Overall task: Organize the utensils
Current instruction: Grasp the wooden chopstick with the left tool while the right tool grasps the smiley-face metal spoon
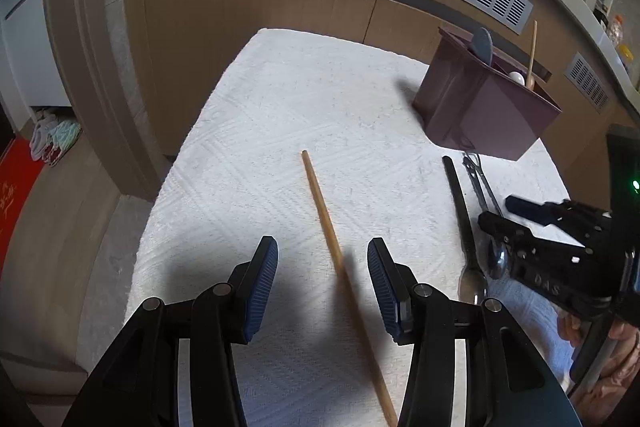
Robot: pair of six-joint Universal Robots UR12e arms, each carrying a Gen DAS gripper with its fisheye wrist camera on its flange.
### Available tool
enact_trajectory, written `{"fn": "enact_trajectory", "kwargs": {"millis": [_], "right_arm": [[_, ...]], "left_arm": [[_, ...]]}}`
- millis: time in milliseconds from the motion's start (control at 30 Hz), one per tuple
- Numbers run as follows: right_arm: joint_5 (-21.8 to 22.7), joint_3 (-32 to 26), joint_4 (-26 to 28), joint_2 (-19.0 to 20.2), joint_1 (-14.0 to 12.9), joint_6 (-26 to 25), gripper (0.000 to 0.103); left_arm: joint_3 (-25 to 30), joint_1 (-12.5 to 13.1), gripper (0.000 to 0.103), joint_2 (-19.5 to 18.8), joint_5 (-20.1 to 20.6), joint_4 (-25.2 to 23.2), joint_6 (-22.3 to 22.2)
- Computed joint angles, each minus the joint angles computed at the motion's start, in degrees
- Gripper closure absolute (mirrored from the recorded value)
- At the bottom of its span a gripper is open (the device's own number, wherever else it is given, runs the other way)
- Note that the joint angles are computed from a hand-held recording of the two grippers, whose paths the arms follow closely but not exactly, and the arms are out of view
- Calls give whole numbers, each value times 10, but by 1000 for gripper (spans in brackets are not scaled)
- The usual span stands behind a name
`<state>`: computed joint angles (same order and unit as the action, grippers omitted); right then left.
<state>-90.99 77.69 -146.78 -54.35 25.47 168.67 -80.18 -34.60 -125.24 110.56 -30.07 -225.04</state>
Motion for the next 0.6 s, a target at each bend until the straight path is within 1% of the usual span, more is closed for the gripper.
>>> {"fn": "enact_trajectory", "kwargs": {"millis": [33, 67, 167, 200, 233, 300, 333, 400, 467, 500, 600], "right_arm": [[18, -9, 22, 3, -3, 15, 71], [33, -14, 29, 6, -6, 28, 71], [36, -17, 31, 9, -4, 38, 73], [33, -17, 31, 10, -3, 36, 82], [40, -17, 34, 9, -4, 33, 93], [51, -13, 36, 5, -7, 32, 95], [57, -7, 33, 1, -9, 31, 97], [65, 5, 27, -7, -14, 33, 98], [76, 21, 14, -18, -21, 38, 101], [80, 28, 9, -23, -25, 43, 101], [96, 43, 0, -35, -35, 54, 101]], "left_arm": [[-2, 1, 55, 1, -4, 4, -1], [-5, 1, 55, 2, -9, 8, -2], [-8, 3, 55, 2, -28, 23, 1], [-8, 4, 55, 2, -36, 27, 3], [-8, 6, 55, 2, -45, 30, 4], [-4, 9, 55, 0, -64, 24, 5], [-2, 10, 56, -1, -68, 17, 5], [9, 11, 60, -4, -66, -13, 4], [17, 13, 66, -6, -64, -37, 1], [19, 14, 67, -7, -67, -44, 0], [29, 18, 75, -11, -77, -58, -1]]}}
